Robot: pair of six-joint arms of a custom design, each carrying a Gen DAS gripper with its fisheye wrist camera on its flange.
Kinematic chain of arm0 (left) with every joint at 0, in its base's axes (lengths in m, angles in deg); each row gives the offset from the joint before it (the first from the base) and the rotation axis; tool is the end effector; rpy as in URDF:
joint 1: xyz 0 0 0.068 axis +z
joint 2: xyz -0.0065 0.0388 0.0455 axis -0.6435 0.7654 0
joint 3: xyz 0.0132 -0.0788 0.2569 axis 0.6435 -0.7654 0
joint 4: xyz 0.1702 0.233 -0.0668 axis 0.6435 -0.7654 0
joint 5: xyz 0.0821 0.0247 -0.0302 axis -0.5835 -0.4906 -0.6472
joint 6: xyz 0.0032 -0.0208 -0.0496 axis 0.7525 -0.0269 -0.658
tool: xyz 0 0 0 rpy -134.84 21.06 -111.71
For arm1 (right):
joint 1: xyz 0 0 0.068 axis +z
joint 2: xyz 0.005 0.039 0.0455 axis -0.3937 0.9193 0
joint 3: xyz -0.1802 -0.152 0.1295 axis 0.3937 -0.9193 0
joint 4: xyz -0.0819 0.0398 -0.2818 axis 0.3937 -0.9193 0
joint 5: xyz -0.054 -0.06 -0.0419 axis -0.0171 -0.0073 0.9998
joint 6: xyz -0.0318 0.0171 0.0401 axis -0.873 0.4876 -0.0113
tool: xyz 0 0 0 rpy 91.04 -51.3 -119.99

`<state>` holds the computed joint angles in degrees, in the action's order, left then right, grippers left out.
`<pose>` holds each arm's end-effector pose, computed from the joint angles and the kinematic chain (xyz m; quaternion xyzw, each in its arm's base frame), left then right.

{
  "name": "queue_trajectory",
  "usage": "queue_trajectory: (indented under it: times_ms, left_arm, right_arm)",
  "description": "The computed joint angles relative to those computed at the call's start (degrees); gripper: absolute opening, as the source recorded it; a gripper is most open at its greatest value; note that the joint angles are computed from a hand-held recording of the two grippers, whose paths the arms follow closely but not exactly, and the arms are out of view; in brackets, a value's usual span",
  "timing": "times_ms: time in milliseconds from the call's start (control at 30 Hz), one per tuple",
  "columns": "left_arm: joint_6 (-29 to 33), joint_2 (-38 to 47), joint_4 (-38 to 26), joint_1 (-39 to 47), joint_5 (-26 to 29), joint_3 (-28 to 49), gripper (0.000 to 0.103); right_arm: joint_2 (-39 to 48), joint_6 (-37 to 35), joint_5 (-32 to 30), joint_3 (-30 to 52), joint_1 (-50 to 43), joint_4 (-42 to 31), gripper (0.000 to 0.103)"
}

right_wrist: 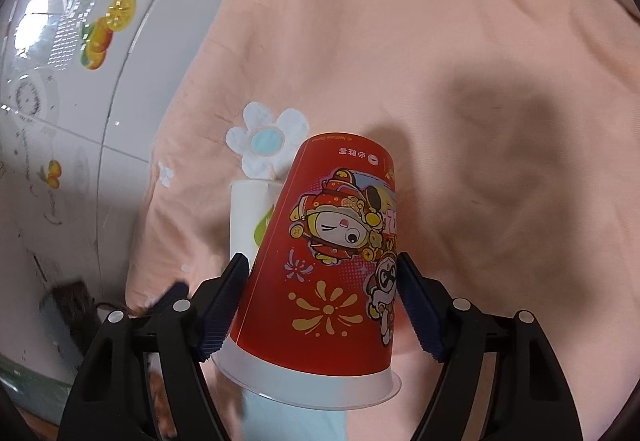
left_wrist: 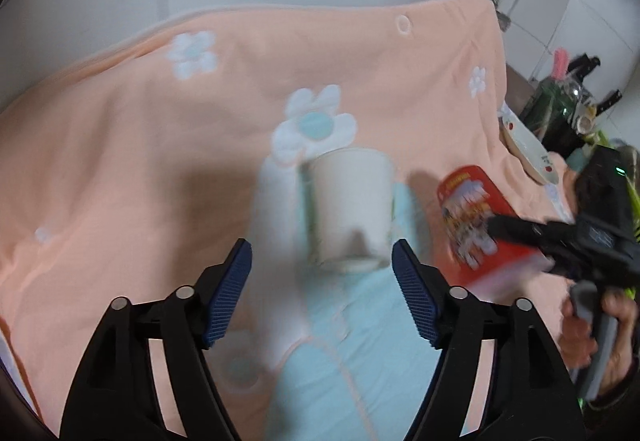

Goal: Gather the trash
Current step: 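Move both grippers back to the white paper cup and red cup, then grasp the red cup with the right gripper while the left grasps the white cup, then carry the red cup to the basket and open the right gripper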

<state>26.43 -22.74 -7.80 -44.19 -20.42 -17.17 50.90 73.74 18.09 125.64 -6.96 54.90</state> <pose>0.2349 -0.0232 0.2097 0.0266 0.9417 -0.1053 0.3183 0.2843 0.1037 0.1601 0.0520 0.9003 0.3941 0.1772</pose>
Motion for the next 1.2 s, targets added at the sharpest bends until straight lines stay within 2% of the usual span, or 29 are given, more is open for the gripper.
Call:
queue_trajectory:
  times_ms: [200, 333, 400, 567, 633, 667, 733, 1000, 1200]
  left_arm:
    - [-1.4, 10.92, 4.96, -7.55, -8.2, 5.24, 0.084]
    - [-2.24, 16.6, 5.56, -8.34, -7.9, 8.54, 0.084]
    - [-2.49, 18.6, 6.58, -9.37, -10.17, 9.36, 0.084]
    - [-4.52, 23.55, 7.64, -8.66, -8.45, 11.31, 0.084]
    - [-4.72, 25.13, 8.12, -8.62, -8.51, 11.76, 0.08]
    - [-4.72, 25.98, 8.36, -8.53, -8.37, 11.95, 0.073]
    - [-4.93, 27.23, 8.5, -7.9, -6.87, 12.18, 0.066]
    - [-4.38, 22.05, 9.82, -9.6, -7.46, 7.84, 0.063]
    - [-4.63, 13.51, 6.86, -11.58, -5.37, 3.45, 0.062]
  right_arm:
    - [-8.57, -3.76, -1.75, -4.64, -2.83, -4.37, 0.071]
    - [-14.59, -6.51, -2.6, -7.43, -4.29, -8.24, 0.072]
    - [-17.39, -7.55, -2.44, -8.51, -4.54, -10.12, 0.071]
    - [-25.57, -10.14, -4.5, -11.65, -7.39, -15.84, 0.072]
    - [-28.58, -11.78, -5.8, -12.8, -9.21, -18.45, 0.071]
    - [-30.03, -12.59, -6.42, -13.34, -9.98, -19.77, 0.071]
    - [-32.4, -14.7, -7.34, -13.84, -11.83, -22.87, 0.071]
    - [-41.14, -21.15, -11.27, -16.11, -18.83, -34.09, 0.071]
    - [-50.76, -26.7, -14.19, -18.67, -25.5, -44.99, 0.071]
